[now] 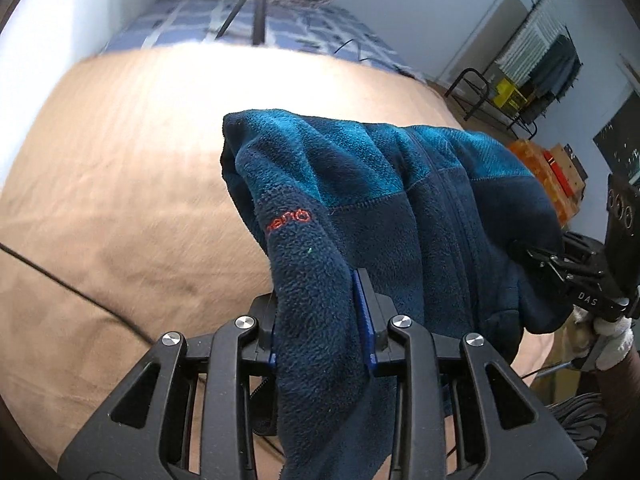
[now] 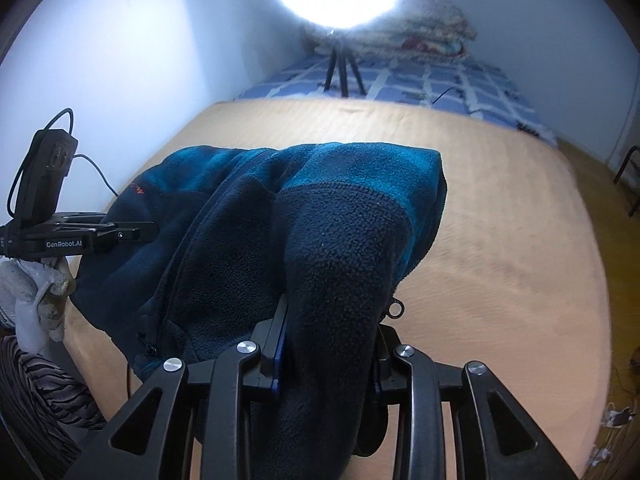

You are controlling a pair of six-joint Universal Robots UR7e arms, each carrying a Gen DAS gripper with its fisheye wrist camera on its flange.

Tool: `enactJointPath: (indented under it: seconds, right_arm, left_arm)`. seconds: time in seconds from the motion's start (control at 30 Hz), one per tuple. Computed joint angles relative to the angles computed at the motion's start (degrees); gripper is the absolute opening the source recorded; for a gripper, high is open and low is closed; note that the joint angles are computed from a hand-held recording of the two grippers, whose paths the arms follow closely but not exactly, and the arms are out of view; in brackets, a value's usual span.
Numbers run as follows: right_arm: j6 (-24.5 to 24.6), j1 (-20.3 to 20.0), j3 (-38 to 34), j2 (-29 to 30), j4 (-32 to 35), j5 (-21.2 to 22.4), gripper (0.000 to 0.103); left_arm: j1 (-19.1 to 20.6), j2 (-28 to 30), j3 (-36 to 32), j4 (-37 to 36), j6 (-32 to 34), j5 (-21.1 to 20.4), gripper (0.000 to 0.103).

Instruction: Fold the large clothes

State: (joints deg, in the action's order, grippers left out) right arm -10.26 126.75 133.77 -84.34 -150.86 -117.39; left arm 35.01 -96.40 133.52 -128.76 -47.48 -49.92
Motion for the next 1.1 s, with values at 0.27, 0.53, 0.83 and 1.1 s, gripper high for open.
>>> enactJointPath:
  seconds: [0.27, 0.53, 0.83, 1.1]
  right_arm:
    - [-3.15, -0.57, -0.59, -4.23, -0.77, -4.37, 0.03]
    - [-7.19, -6.32, -2.02, -6.13, -4.26, -4.4, 0.03]
    - [-13.21, -14.3, -7.7, -2.29, -8.7, -3.08, 0.03]
    - [-18.69, -19.82, -17.53, 6.34, -13.03, -2.39, 0.03]
  left_arm:
    - [-2.1, 9.46, -4.14, -5.78, 5.63, 2.02, 0.029]
    - [0.28, 20.42, -10.64, -16.13, 14.82, 1.65, 0.029]
    - [7.67, 34.01, -22.98, -26.33, 27.14, -1.93, 0.028]
    - [13.87, 45.89, -37.64, -31.65, 37.51, -4.87, 0.028]
